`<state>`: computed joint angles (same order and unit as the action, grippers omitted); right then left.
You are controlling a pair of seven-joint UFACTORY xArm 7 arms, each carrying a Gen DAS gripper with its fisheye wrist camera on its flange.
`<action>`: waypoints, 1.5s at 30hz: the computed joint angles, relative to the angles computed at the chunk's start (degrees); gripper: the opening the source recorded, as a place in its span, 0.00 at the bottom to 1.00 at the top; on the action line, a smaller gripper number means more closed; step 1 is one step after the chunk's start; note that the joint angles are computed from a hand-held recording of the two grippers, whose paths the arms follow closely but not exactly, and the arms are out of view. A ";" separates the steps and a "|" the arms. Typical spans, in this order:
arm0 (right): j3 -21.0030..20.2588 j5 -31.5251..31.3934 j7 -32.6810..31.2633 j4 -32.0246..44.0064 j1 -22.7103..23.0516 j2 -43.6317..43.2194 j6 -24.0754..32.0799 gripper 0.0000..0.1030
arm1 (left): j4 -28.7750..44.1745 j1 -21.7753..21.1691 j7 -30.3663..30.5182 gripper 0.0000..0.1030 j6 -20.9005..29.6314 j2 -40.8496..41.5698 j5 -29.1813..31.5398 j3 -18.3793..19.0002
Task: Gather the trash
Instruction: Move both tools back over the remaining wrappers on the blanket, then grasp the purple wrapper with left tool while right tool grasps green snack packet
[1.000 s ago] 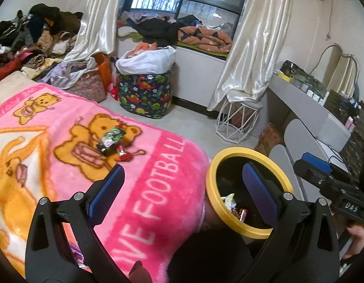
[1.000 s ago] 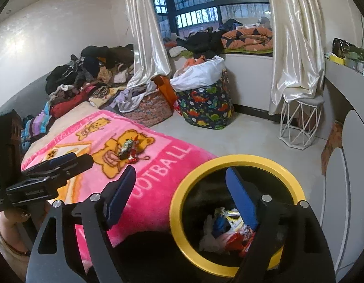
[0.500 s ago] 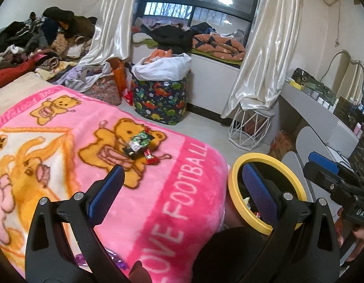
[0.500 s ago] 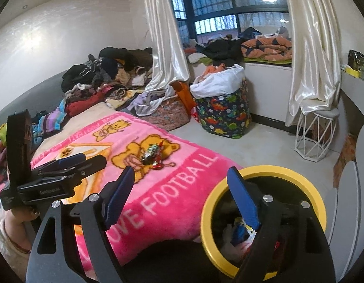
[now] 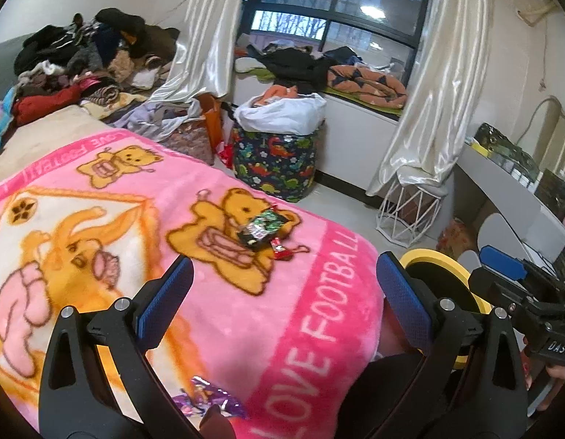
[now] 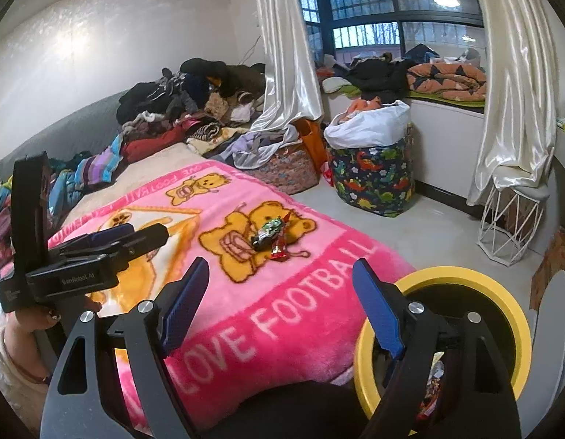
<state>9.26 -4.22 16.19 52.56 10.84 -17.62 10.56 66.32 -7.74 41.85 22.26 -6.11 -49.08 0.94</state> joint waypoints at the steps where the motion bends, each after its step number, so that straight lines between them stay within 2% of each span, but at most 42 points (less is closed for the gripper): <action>1: 0.16 -0.10 0.02 0.18 0.05 0.33 -0.07 0.76 | -0.06 0.22 -0.03 0.89 -0.12 0.08 -0.01 0.21; 9: 0.58 -1.16 -0.71 4.90 1.23 5.79 0.42 0.76 | -1.02 2.10 0.19 0.89 -0.76 0.36 0.21 1.37; 16: 1.38 -5.09 1.43 9.97 1.93 11.76 1.22 0.76 | -1.69 4.17 0.65 0.89 -0.21 1.19 0.41 2.04; 26: -0.86 -9.47 4.96 16.55 4.19 19.32 2.58 0.76 | -4.32 6.66 2.99 0.89 1.65 1.62 0.16 2.62; 34: -3.27 -6.11 4.59 25.07 5.20 27.95 4.62 0.76 | -8.00 7.23 9.03 0.89 5.73 1.13 -3.19 2.68; 37: -4.16 -4.82 4.65 29.37 5.42 31.85 5.62 0.75 | -8.65 7.31 11.10 0.89 8.68 1.19 -4.77 2.89; 41: -3.59 -0.17 2.27 36.48 4.31 37.81 8.29 0.73 | -9.92 7.46 11.67 0.84 10.39 1.21 -4.36 2.51; 45: -4.48 0.95 1.20 42.92 4.64 42.65 12.01 0.67 | -10.87 7.50 12.71 0.80 10.91 1.00 -4.73 2.31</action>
<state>4.79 -3.28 17.39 95.48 15.49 25.04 22.57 55.44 -0.24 54.56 33.18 -5.11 -53.81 3.25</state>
